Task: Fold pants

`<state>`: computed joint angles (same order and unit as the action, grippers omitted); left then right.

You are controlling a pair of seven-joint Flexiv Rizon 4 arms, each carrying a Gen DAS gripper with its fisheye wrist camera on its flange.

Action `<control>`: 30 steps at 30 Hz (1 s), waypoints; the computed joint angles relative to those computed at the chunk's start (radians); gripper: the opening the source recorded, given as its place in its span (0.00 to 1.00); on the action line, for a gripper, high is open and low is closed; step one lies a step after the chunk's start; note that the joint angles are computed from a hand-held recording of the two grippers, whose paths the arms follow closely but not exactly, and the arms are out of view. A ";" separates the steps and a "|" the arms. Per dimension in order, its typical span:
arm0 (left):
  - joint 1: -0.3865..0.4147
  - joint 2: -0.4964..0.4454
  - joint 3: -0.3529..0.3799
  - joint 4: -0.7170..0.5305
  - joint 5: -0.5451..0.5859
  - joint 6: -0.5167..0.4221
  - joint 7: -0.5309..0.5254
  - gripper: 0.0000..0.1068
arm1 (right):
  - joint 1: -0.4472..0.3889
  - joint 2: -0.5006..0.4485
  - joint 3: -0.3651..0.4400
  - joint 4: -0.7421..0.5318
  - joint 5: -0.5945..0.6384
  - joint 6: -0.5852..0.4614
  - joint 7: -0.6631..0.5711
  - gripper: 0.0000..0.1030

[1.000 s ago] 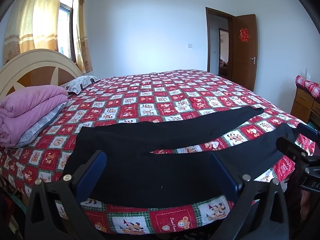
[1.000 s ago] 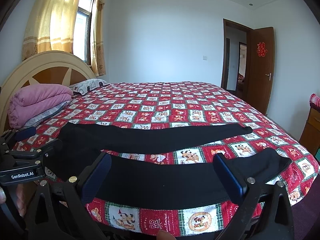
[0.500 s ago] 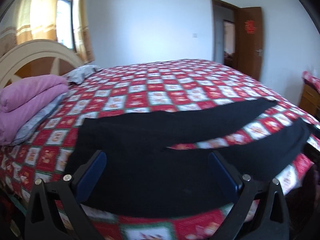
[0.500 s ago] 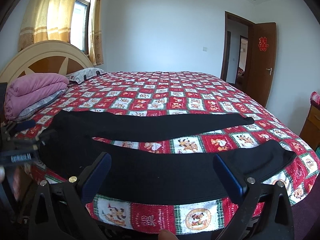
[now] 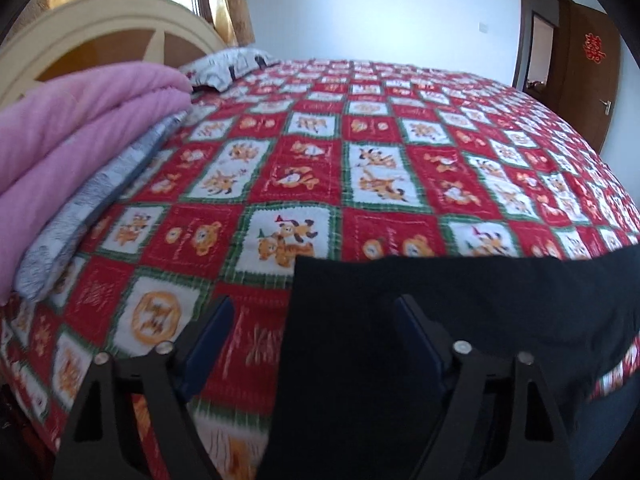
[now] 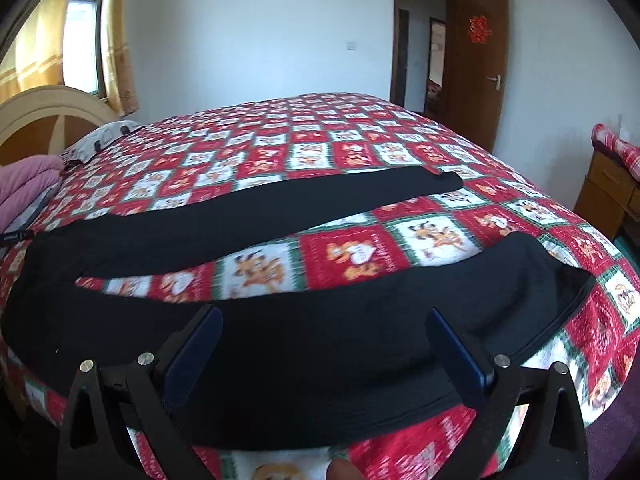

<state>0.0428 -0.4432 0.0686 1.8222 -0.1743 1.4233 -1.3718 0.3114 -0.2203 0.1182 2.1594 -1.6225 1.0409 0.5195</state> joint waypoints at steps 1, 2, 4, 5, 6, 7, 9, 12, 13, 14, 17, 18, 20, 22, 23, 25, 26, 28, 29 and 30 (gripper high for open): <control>0.026 -0.014 -0.031 -0.019 -0.022 -0.024 0.025 0.68 | -0.009 -0.001 -0.006 -0.004 0.000 0.013 -0.003 0.99; 0.060 -0.027 -0.074 -0.035 -0.059 -0.051 0.057 0.66 | -0.024 0.000 -0.015 -0.006 -0.010 0.036 -0.002 0.99; 0.090 -0.049 -0.120 -0.059 -0.109 -0.098 0.098 0.65 | -0.053 -0.002 -0.028 -0.012 -0.003 0.070 -0.016 0.99; 0.090 -0.062 -0.123 -0.077 -0.120 -0.129 0.110 0.61 | -0.066 -0.003 -0.036 -0.017 0.001 0.078 -0.027 0.99; 0.081 -0.075 -0.112 -0.095 -0.122 -0.159 0.109 0.49 | -0.078 -0.005 -0.043 -0.022 -0.011 0.088 -0.030 0.99; 0.087 -0.086 -0.118 -0.105 -0.136 -0.174 0.120 0.48 | -0.090 -0.005 -0.049 -0.024 -0.021 0.095 -0.035 0.99; 0.115 -0.095 -0.158 -0.097 -0.188 -0.168 0.165 0.44 | -0.119 -0.013 -0.063 -0.037 -0.014 0.119 -0.070 0.99; 0.123 -0.102 -0.175 -0.080 -0.232 -0.142 0.201 0.43 | -0.176 -0.026 -0.087 -0.064 -0.022 0.182 -0.082 0.95; 0.103 -0.105 -0.154 -0.084 -0.218 -0.139 0.194 0.43 | -0.190 -0.032 -0.091 -0.072 0.003 0.192 -0.108 0.91; 0.085 -0.109 -0.133 -0.091 -0.201 -0.135 0.184 0.43 | -0.210 -0.044 -0.103 -0.089 0.038 0.216 -0.152 0.88; 0.056 -0.119 -0.096 -0.110 -0.165 -0.135 0.159 0.43 | -0.241 -0.082 -0.132 -0.141 0.125 0.240 -0.248 0.77; 0.063 -0.120 -0.105 -0.109 -0.168 -0.132 0.164 0.43 | -0.248 -0.101 -0.140 -0.162 0.181 0.249 -0.292 0.75; 0.077 -0.122 -0.122 -0.106 -0.180 -0.126 0.176 0.43 | -0.256 -0.138 -0.150 -0.198 0.311 0.281 -0.393 0.74; 0.082 -0.124 -0.131 -0.100 -0.188 -0.110 0.182 0.43 | -0.276 -0.207 -0.124 -0.274 0.520 0.287 -0.575 0.74; 0.082 -0.125 -0.132 -0.097 -0.189 -0.101 0.184 0.43 | -0.277 -0.226 -0.118 -0.299 0.572 0.276 -0.621 0.73; 0.085 -0.125 -0.140 -0.089 -0.194 -0.080 0.188 0.43 | -0.293 -0.285 -0.081 -0.381 0.711 0.237 -0.754 0.69; 0.087 -0.125 -0.143 -0.086 -0.197 -0.075 0.189 0.43 | -0.310 -0.325 -0.049 -0.436 0.785 0.219 -0.836 0.69; 0.086 -0.127 -0.145 -0.083 -0.198 -0.060 0.190 0.43 | -0.318 -0.377 -0.024 -0.509 0.867 0.194 -0.926 0.69; 0.083 -0.128 -0.142 -0.083 -0.196 -0.056 0.189 0.43 | -0.321 -0.403 -0.014 -0.545 0.904 0.182 -0.964 0.69; 0.081 -0.129 -0.139 -0.084 -0.193 -0.054 0.186 0.43 | -0.332 -0.435 0.009 -0.589 0.949 0.169 -1.015 0.69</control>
<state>0.1234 -0.5724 -0.0708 1.7384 -0.3677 1.3693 -1.1854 -0.0201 -0.6553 0.1273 1.5699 -0.6732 1.2096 -0.4951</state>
